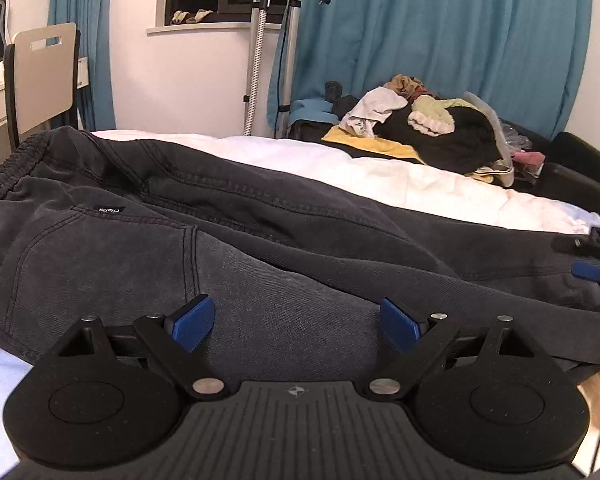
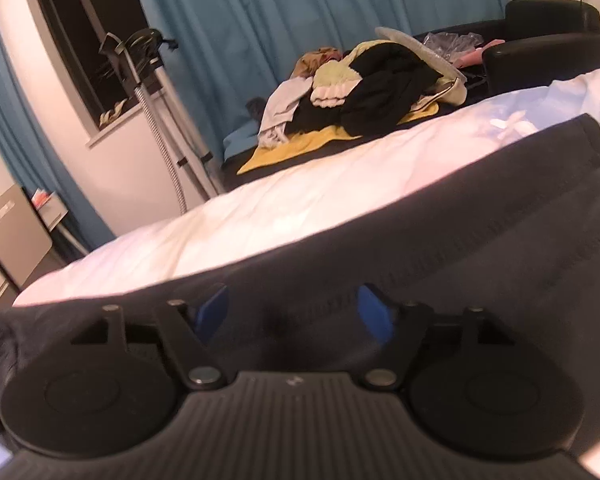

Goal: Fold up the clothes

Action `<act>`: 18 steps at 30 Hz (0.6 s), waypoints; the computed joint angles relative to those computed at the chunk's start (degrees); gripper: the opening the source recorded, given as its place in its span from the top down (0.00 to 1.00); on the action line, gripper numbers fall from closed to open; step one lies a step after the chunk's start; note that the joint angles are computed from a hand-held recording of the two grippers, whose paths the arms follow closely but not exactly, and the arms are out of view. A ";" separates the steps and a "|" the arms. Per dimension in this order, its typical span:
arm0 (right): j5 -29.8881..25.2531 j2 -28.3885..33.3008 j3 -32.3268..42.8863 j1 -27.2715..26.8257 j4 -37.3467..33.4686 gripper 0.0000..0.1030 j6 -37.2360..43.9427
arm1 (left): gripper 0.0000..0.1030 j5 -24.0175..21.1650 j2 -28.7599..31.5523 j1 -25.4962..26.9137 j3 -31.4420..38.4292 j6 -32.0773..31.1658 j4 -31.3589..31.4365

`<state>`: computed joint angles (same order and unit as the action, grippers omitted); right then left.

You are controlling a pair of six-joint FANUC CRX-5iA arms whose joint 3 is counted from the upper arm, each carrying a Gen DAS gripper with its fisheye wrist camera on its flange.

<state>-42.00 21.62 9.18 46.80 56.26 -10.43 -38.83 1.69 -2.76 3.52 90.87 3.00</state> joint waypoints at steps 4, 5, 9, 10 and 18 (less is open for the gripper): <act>1.29 4.07 3.92 -1.42 -0.11 0.20 5.72 | 0.10 1.28 0.95 -2.47 1.17 3.57 -6.35; 0.33 5.23 5.50 -1.48 -0.42 0.18 8.69 | 0.10 1.77 1.14 -2.80 1.12 3.22 -6.59; -1.69 9.87 11.95 -2.17 -5.15 0.17 18.84 | 0.08 1.87 2.13 -4.24 1.97 3.81 -9.49; -2.54 10.83 13.21 -2.15 -6.30 0.18 20.59 | 0.08 1.68 2.42 -4.45 2.19 3.78 -9.88; -4.53 11.70 14.31 -2.04 -4.68 0.96 21.87 | 0.07 1.71 2.72 -4.54 1.99 3.46 -9.82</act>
